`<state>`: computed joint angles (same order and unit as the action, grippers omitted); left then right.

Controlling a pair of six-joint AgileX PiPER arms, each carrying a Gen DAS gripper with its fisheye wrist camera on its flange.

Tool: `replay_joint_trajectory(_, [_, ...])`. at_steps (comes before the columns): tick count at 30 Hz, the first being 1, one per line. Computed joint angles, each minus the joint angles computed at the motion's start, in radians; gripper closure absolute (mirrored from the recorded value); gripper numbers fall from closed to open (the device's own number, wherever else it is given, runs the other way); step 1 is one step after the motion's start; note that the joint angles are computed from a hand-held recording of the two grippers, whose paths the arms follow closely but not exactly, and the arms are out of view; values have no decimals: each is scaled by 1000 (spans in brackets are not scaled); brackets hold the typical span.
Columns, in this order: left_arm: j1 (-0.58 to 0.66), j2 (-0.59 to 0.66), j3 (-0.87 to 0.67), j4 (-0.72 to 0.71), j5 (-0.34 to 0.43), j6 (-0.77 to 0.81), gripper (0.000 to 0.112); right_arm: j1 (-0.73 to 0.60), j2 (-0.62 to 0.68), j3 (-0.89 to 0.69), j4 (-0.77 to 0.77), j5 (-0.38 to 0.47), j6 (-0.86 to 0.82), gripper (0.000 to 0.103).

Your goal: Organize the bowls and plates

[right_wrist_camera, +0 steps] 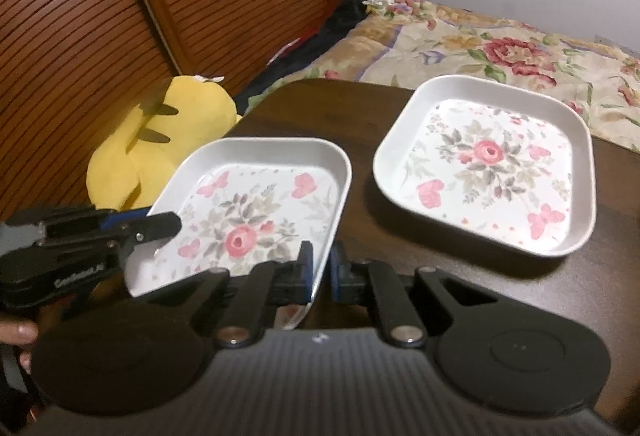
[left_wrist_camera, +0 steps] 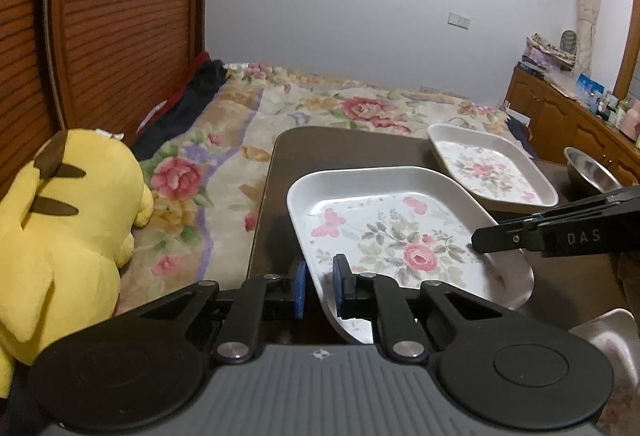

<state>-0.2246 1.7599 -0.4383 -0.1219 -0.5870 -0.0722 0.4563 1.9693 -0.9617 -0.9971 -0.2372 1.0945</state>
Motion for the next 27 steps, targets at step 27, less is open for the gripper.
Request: replay_joint_trajectory(27, [-474,-342,42,-869,32,686,97,-162,-379,318,-28,-108,-79,93])
